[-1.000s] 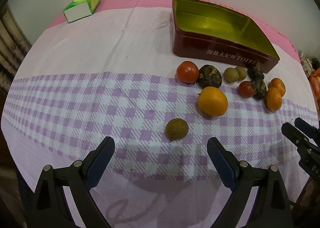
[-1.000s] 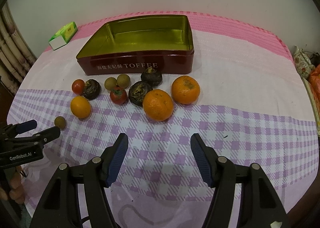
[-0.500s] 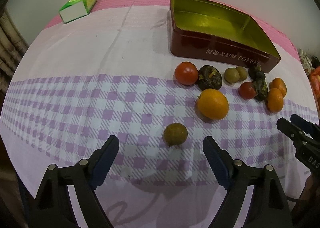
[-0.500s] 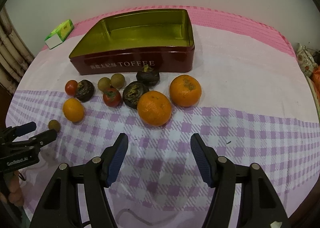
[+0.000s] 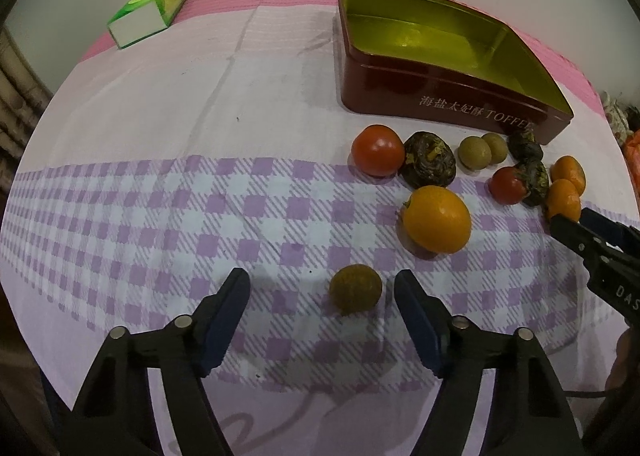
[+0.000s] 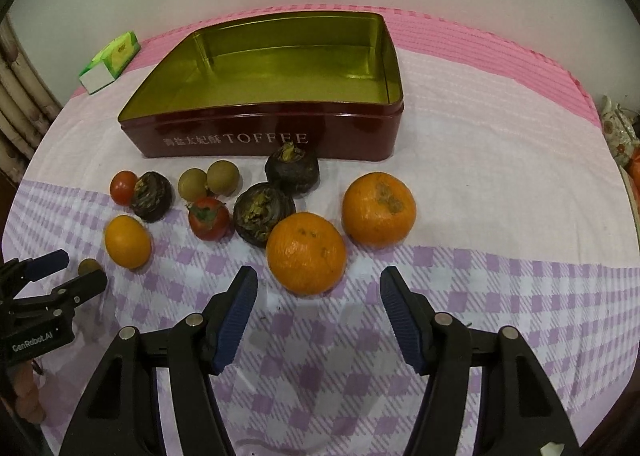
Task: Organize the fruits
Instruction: 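Close left tool on small olive-green fruit while right tool closes on tangerine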
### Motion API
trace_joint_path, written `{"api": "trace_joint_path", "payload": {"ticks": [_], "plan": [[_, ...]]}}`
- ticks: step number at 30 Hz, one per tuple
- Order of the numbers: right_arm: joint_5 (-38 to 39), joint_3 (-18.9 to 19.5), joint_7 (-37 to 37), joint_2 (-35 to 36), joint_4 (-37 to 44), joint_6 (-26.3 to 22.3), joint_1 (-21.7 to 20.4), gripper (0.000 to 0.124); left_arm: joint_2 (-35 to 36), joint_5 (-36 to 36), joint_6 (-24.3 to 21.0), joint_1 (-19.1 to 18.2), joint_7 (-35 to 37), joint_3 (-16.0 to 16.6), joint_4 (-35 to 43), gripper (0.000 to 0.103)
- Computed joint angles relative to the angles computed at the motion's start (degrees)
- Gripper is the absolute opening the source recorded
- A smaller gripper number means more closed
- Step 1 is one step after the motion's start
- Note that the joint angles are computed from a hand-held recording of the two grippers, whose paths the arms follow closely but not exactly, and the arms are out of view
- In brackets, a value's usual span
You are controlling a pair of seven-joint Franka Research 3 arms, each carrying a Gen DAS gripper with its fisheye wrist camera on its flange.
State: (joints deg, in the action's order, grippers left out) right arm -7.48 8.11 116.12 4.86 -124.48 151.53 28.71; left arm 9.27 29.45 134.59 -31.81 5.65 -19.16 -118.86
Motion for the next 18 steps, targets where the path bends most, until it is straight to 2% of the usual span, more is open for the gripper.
{"api": "trace_joint_path", "payload": {"ticks": [9, 13, 18], "plan": [[0.27, -0.38, -0.48, 2.96, 3.03, -0.79, 0.61, 0.05, 0.28, 0.07, 1.73, 0.63, 0.65, 0.49, -0.59, 0.059], [2.13, -0.41, -1.89, 3.64, 3.46, -0.87, 0.65, 0.039, 0.17, 0.71, 1.87, 0.29, 0.61, 0.29, -0.59, 0.051], [3.33, -0.68, -2.79, 4.01, 3.68, -0.53, 0.74, 0.038, -0.03, 1.43, 2.28, 0.19, -0.06, 0.38, -0.97, 0.042]]}}
